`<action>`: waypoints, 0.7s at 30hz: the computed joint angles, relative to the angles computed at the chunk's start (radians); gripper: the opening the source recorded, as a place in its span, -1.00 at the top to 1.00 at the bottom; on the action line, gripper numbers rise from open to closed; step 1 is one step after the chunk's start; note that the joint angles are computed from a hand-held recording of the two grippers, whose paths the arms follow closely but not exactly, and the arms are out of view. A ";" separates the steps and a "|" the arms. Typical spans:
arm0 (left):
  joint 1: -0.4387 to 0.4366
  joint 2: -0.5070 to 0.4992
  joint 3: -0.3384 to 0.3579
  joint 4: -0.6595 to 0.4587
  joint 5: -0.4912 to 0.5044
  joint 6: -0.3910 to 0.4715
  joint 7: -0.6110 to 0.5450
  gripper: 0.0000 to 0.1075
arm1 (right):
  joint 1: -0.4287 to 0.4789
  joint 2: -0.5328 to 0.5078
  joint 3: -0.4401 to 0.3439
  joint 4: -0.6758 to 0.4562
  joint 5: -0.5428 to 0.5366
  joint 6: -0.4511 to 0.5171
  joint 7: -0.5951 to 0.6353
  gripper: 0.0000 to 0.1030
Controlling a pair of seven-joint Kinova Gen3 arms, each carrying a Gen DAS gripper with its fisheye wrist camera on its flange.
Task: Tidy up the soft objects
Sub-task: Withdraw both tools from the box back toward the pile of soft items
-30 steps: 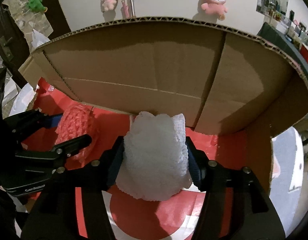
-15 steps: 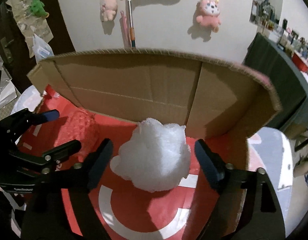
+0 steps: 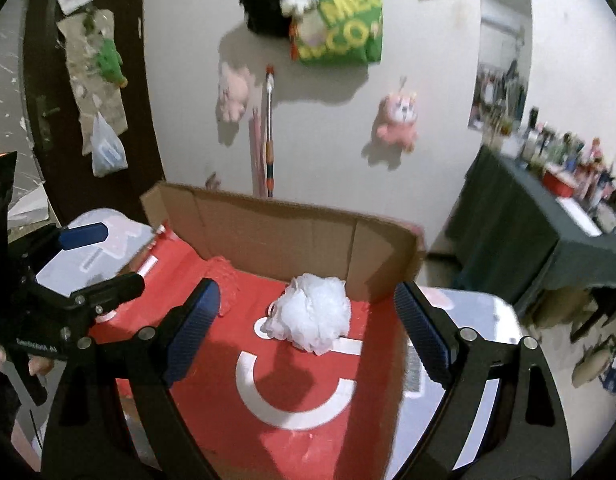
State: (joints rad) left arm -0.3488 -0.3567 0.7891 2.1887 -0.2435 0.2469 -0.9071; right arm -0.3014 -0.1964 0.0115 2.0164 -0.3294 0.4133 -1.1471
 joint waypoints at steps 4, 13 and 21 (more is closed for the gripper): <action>0.081 -0.107 -0.050 0.018 0.046 0.036 0.004 -0.91 | 0.001 -0.126 -0.009 0.053 0.032 0.011 -0.039 -0.74; 0.130 -0.394 -0.031 0.062 0.170 0.119 -0.022 -0.91 | -0.009 -0.406 -0.016 0.196 0.106 0.020 -0.171 -0.76; 0.164 -0.631 -0.006 0.111 0.304 0.184 -0.028 -0.91 | -0.017 -0.634 0.012 0.293 0.153 0.070 -0.225 -0.77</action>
